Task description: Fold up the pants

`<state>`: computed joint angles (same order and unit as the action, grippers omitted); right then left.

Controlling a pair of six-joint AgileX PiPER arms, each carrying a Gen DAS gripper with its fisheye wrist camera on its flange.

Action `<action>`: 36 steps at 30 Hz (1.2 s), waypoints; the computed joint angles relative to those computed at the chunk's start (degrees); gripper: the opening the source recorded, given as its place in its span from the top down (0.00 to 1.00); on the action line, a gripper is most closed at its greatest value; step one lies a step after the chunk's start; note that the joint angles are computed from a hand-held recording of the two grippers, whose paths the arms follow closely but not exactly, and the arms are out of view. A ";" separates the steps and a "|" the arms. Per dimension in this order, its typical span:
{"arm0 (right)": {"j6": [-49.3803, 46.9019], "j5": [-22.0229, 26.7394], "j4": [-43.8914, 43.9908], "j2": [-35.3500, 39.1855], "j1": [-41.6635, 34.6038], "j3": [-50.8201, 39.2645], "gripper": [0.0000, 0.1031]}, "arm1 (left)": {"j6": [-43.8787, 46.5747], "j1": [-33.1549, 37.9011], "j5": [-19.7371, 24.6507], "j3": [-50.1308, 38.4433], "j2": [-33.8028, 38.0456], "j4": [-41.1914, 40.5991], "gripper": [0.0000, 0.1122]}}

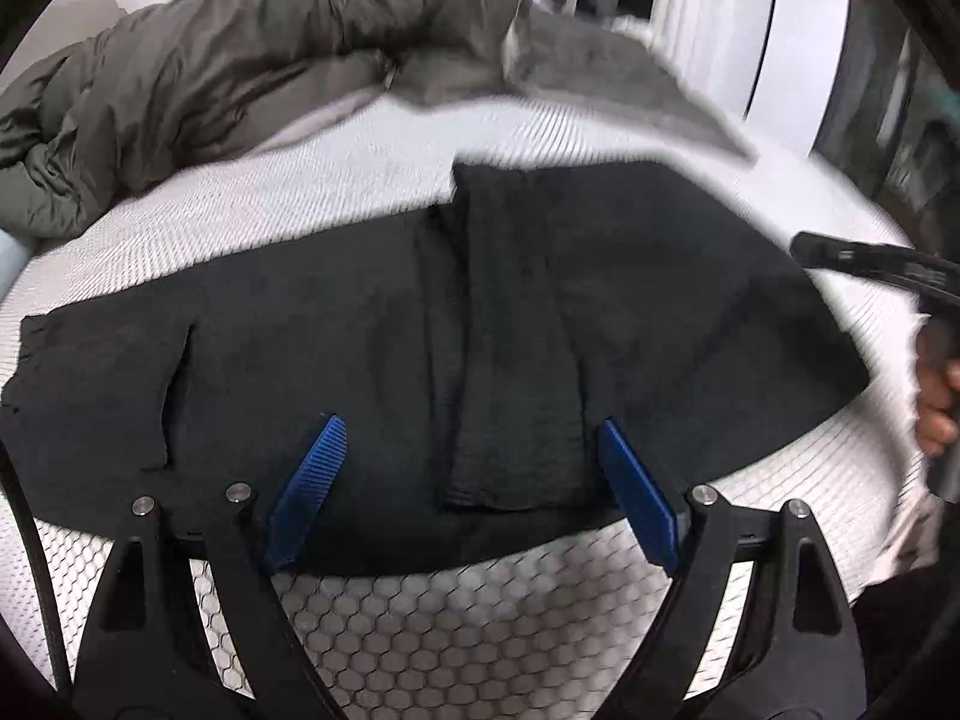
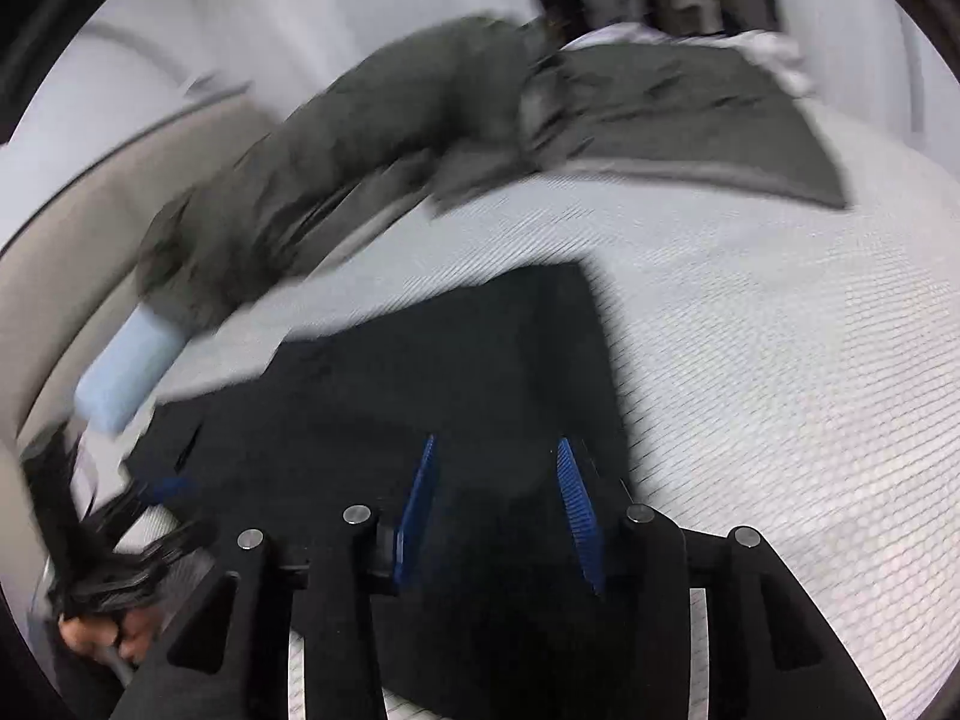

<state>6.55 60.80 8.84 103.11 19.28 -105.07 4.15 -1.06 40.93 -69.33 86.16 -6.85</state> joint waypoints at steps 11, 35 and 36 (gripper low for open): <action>0.04 0.96 -8.39 3.75 11.89 2.09 0.53 | 4.16 -7.66 -4.63 -0.44 -3.57 -4.23 0.26; -2.33 8.00 -7.99 8.41 7.40 -5.73 0.52 | 0.27 -9.11 13.32 -33.28 25.19 -4.13 0.74; -1.62 7.73 -12.80 8.58 8.33 -5.20 0.54 | 2.00 -8.05 12.11 -32.50 25.32 -6.33 0.76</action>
<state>4.93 68.53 -3.97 111.69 27.61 -110.27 6.15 -9.12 53.04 -101.82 111.48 -13.18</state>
